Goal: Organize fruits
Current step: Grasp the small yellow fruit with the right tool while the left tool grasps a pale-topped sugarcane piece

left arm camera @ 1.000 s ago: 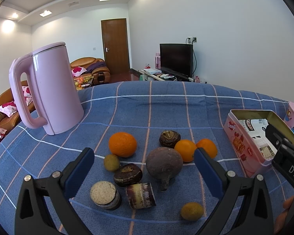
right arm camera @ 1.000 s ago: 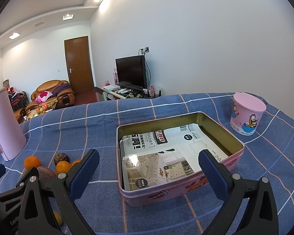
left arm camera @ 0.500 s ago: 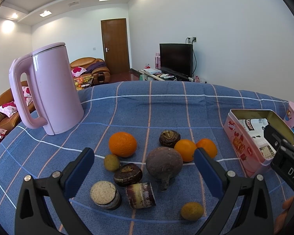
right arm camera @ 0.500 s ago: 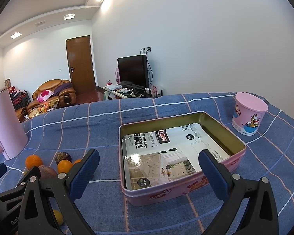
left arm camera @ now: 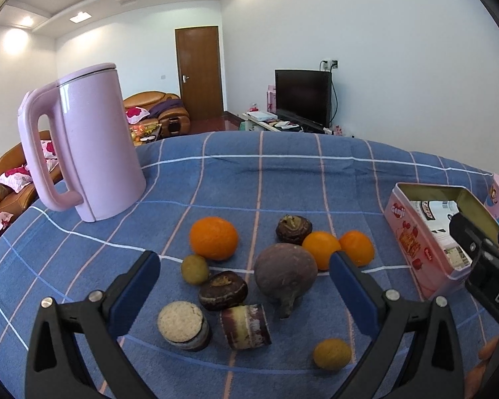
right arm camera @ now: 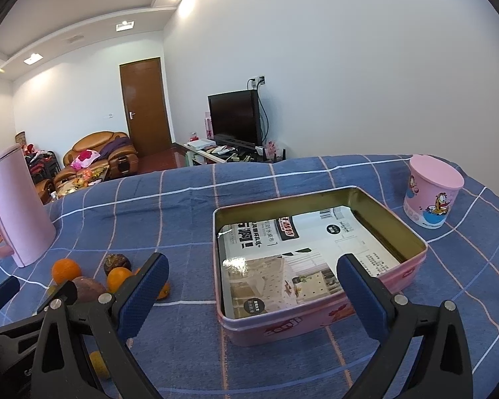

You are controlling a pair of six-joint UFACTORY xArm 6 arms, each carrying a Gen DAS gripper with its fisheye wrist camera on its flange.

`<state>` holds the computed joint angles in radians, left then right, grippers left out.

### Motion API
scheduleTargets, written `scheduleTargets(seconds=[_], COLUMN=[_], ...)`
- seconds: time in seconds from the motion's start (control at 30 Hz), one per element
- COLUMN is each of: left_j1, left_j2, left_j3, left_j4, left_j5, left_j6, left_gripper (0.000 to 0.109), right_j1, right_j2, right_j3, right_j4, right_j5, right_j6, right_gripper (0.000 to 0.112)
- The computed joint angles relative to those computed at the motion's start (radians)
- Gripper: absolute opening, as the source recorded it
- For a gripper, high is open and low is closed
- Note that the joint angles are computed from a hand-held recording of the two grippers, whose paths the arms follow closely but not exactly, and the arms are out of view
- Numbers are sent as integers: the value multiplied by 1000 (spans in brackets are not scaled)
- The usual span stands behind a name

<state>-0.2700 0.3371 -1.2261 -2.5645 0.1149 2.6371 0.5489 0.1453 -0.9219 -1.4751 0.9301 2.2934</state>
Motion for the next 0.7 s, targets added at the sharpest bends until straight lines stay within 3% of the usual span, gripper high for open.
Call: scheduleTargets(seconds=[0.1, 0.2, 0.33, 0.43, 0.5, 0.57, 0.7], left_j1=[12, 27, 71, 113, 136, 154, 182], left_j2=[-15, -39, -71, -85, -83, -80, -75], left_j3=[17, 53, 96, 125, 140, 158, 180], left_j4=[-19, 48, 127, 231, 360, 510, 655], left_j5=[4, 9, 8, 18, 27, 50, 95], left_j6=[19, -36, -113, -223, -361, -504, -624], left_gripper=[103, 103, 103, 103, 103, 103, 101], right_j1=[-9, -17, -49, -82, -91, -99, -101], right_j2=[0, 3, 17, 56, 90, 124, 175], right_j3=[0, -3, -19, -60, -94, -128, -180], right_j4=[-9, -16, -72, -131, -141, -130, -87], right_j5=[-29, -64, -201, -366, -442, -518, -634], right_j6=[-11, -27, -52, -82, -125, -183, -294], right_gripper=[102, 102, 101, 87, 63, 53, 53])
